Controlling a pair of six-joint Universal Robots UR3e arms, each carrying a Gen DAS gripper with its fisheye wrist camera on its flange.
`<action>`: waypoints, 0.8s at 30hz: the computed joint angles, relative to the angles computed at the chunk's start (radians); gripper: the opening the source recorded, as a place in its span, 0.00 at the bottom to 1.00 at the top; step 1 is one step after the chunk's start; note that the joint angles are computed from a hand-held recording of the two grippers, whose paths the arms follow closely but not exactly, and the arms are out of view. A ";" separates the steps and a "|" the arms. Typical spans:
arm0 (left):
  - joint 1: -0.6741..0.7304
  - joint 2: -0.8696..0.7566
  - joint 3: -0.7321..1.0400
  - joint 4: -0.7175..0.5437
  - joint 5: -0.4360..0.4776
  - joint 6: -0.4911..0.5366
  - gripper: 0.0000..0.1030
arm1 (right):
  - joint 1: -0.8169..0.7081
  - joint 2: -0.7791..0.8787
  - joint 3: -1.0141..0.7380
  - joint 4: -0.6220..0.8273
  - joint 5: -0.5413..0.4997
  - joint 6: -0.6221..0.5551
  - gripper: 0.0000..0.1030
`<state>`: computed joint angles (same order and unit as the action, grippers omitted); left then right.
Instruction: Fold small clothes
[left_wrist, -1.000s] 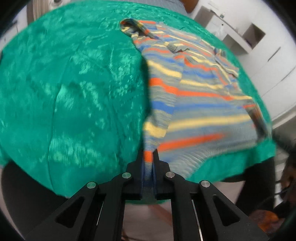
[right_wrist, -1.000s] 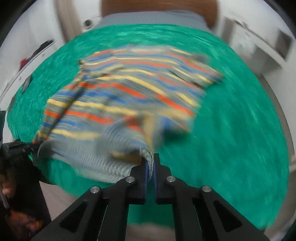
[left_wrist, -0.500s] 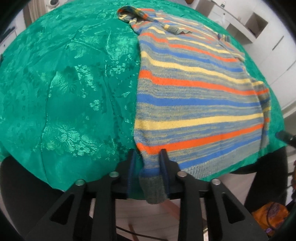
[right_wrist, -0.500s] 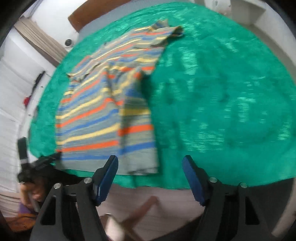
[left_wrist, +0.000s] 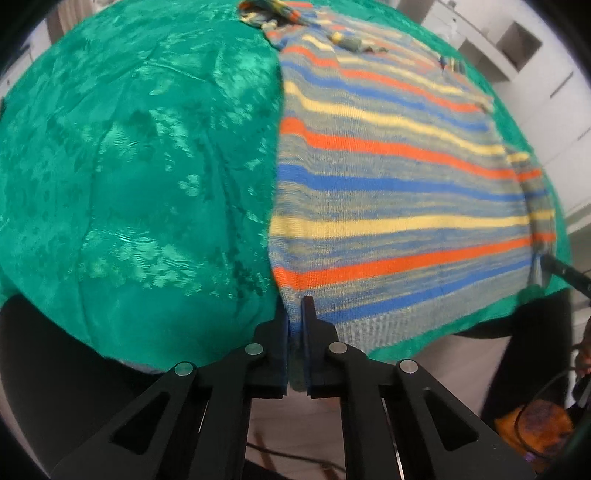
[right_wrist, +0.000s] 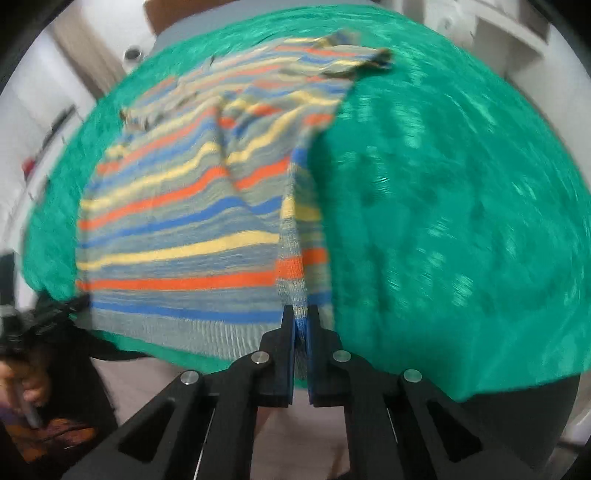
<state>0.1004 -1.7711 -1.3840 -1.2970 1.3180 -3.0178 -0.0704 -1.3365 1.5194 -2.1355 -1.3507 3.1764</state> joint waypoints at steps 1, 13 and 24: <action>0.025 0.015 0.017 -0.036 -0.024 0.020 0.03 | -0.044 -0.051 0.028 0.022 0.049 -0.020 0.05; -0.014 0.038 0.014 -0.078 0.138 0.076 0.02 | -0.227 -0.093 0.039 0.278 0.194 -0.073 0.04; -0.171 -0.194 0.154 0.003 0.340 -0.078 0.07 | -0.067 0.161 -0.077 0.145 0.001 0.045 0.04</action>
